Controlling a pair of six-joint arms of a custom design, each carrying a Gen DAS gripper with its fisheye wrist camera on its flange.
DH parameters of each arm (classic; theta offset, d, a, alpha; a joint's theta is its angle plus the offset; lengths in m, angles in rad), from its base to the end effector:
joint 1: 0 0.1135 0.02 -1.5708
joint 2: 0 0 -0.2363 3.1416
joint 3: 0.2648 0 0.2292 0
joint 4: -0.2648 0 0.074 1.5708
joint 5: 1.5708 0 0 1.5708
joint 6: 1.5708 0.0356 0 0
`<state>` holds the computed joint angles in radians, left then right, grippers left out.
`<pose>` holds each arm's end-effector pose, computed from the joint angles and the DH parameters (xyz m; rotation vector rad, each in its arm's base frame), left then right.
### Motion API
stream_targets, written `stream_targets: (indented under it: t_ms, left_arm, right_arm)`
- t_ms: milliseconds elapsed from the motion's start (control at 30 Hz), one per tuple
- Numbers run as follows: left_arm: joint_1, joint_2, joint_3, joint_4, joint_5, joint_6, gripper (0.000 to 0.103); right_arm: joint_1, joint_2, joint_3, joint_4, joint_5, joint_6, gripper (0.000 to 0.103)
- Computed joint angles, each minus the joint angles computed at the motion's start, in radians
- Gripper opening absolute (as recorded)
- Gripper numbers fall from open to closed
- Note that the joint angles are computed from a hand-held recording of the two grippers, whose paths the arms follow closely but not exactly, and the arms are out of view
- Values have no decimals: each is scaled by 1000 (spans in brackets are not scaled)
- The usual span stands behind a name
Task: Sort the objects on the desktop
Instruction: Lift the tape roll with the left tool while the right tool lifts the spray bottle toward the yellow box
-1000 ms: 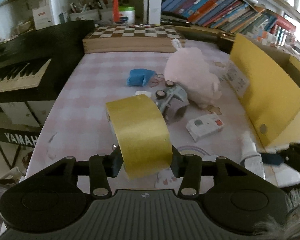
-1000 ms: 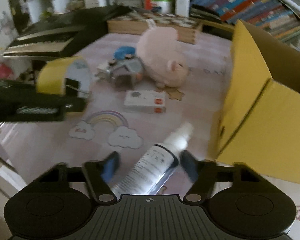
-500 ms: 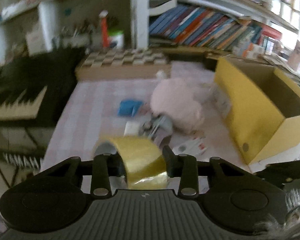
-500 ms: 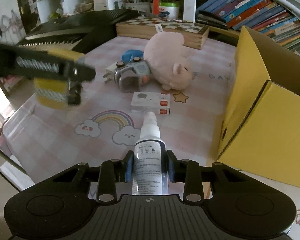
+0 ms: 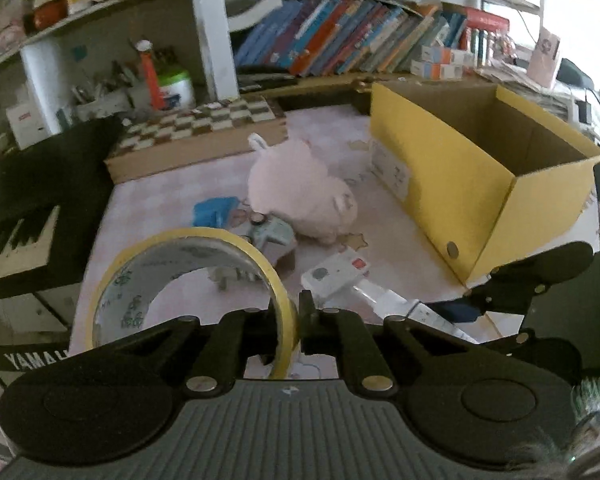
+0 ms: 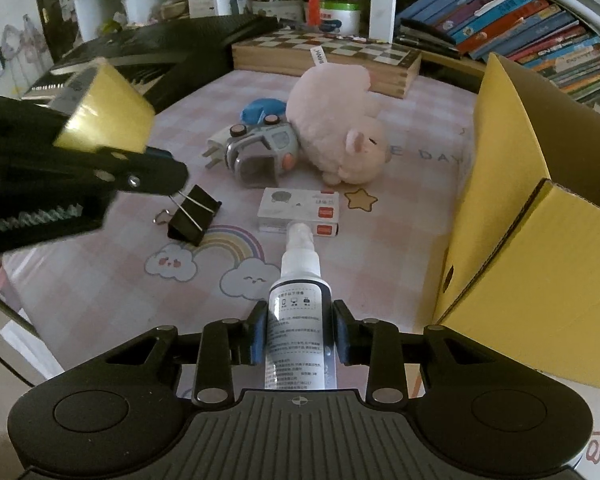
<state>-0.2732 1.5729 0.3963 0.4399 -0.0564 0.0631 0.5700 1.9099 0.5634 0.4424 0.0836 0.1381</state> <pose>0.2335 -0.0634 0.0950 0.3576 2.2785 -0.0425 0.2323 0.1453 0.0480 -0.4965 2.4311 0.2005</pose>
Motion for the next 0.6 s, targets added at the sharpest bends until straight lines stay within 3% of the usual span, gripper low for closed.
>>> stream_targets:
  t_ms: [133,300,467,600]
  left_arm:
    - [24,-89,-44,-5,-5,-51,7]
    - [84,-251,-131,-17,82,-146,7]
    - [98,-444,-190,-81,95,-170,7]
    - [102,-512,-218,-114,109,-167,7]
  right_arm:
    - [-3,-2,6,-14,-6,-12,33]
    - [-7,-15,7,-26,-10,28,33]
    - [-25,-126,-41,-20,-28,59,33]
    - [-3,-230,-82,-43,-21,86,33]
